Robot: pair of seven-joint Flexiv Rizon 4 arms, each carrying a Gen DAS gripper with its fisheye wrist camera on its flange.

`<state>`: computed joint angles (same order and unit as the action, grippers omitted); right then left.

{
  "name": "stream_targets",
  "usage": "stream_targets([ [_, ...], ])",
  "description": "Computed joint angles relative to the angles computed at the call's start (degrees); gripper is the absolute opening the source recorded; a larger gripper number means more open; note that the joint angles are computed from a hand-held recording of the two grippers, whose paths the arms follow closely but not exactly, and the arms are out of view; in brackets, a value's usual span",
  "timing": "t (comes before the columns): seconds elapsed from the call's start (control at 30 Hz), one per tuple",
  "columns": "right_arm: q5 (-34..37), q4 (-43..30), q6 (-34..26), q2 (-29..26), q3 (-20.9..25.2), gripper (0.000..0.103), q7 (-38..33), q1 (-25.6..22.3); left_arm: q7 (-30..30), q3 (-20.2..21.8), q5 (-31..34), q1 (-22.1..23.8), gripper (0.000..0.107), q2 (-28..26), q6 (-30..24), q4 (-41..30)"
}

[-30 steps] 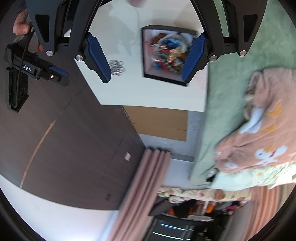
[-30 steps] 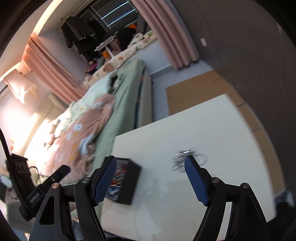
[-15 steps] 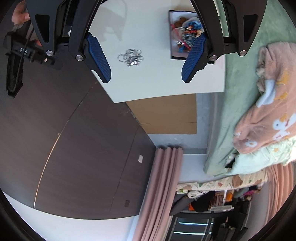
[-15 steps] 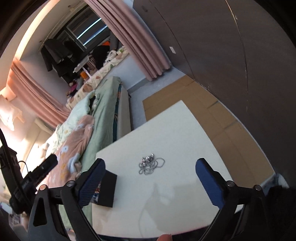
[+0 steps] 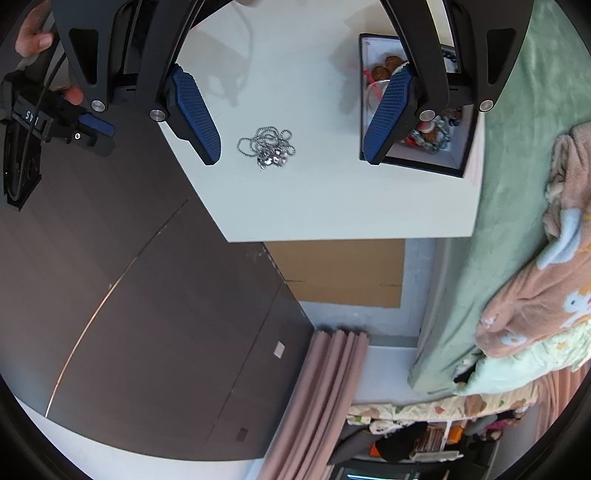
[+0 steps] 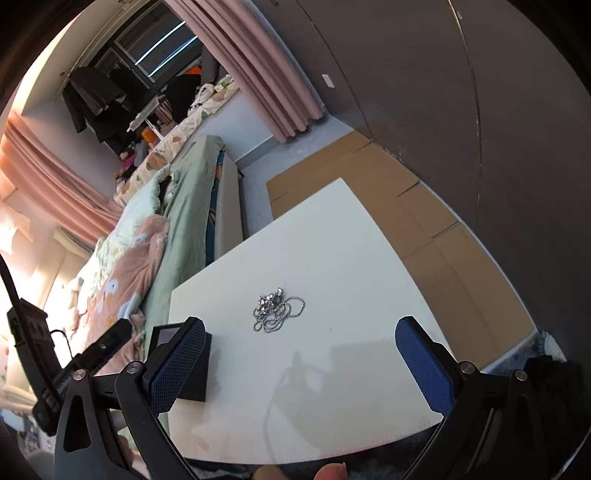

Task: Organize jewelry
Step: 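Move the left gripper to the silver ball chains and close on them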

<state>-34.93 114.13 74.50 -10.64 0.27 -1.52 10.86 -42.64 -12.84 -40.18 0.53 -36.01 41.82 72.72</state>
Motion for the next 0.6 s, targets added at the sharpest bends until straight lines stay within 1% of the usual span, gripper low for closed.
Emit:
stream_targets([
  [0.1,3.9,-0.2,0.8,-0.7,1.0,0.103,-2.5,-0.8,-0.1,0.1,0.7,-0.7,0.080,-0.3,0.8,0.4],
  [0.2,4.7,-0.4,-0.7,-0.6,0.5,0.103,-1.6,-0.4,-0.8,0.1,1.2,-1.2,0.080,-1.0,0.4,0.3],
  [0.27,6.2,-0.7,-0.9,-0.9,0.8,0.103,-1.9,-0.5,-2.1,0.6,2.7,-1.9,0.080,-1.7,-0.1,-0.4],
  [0.33,7.3,-0.8,-0.7,-1.2,0.7,0.103,-1.4,-0.5,-1.9,0.1,3.0,-2.0,0.080,-2.4,-1.1,-1.1],
  [0.47,8.9,-0.9,-0.4,-1.5,0.6,0.103,-0.5,-0.5,-2.9,0.2,4.6,-3.0,0.080,-3.6,-1.0,-1.9],
  [0.53,10.6,-1.4,-1.5,-1.7,1.0,0.103,-1.2,-0.7,-3.7,0.2,5.2,-3.5,0.070,-4.4,-1.7,-2.7],
  [0.6,12.2,-1.7,-2.4,-1.8,1.4,0.103,-2.0,-0.9,-4.4,0.4,6.2,-4.1,0.068,-5.1,-2.0,-3.6],
])
